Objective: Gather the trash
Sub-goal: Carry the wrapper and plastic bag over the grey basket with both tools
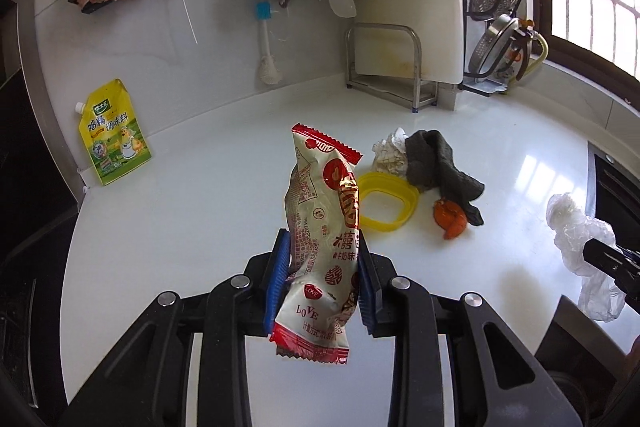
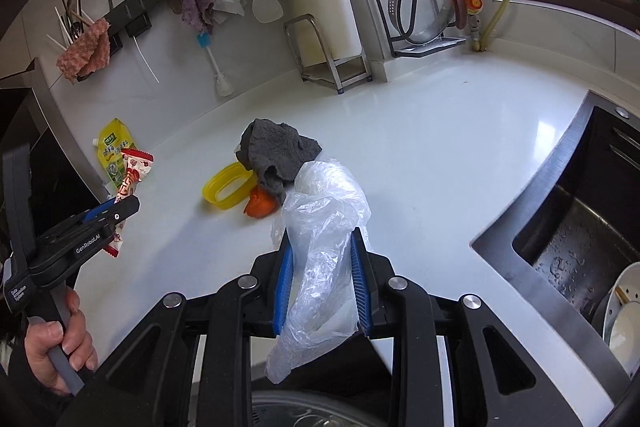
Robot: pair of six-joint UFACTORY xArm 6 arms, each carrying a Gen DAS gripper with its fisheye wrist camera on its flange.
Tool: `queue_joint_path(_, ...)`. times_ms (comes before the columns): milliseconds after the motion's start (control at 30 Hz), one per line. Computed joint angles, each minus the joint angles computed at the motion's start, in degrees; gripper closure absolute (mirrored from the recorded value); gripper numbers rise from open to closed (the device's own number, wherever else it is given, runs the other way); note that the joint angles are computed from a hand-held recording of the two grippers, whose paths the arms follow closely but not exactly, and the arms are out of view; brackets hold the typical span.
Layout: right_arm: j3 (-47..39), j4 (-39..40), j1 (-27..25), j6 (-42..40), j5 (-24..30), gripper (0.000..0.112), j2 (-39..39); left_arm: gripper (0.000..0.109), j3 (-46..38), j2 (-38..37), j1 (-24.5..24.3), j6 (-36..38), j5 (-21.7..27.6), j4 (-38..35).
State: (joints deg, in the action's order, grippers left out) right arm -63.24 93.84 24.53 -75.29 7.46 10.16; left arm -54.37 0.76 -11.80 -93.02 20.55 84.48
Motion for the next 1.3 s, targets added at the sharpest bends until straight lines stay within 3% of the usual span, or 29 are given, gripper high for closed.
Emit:
queue_joint_path(200,10.44,15.97,2.21,-14.65,-3.92,0.086,-10.02,0.078,10.39,-10.30,-5.19,-5.41,1.77,3.30)
queue_joint_path(433,20.64,23.17,4.19,-20.27,-4.93,0.086,-18.77,0.078,19.03,-18.17,-10.67,-6.47,2.76,0.31)
queue_joint_path(933,33.52,21.41,9.66,-16.18,-5.34,0.086,-29.59,0.078,26.09,-21.71,-21.56,-9.21,7.21,-4.24)
queue_joint_path(1300,39.57,18.58,10.05,-11.58,-5.62,0.086,-33.13,0.078,27.11,-19.20,-23.69,-8.77,5.82,-5.97)
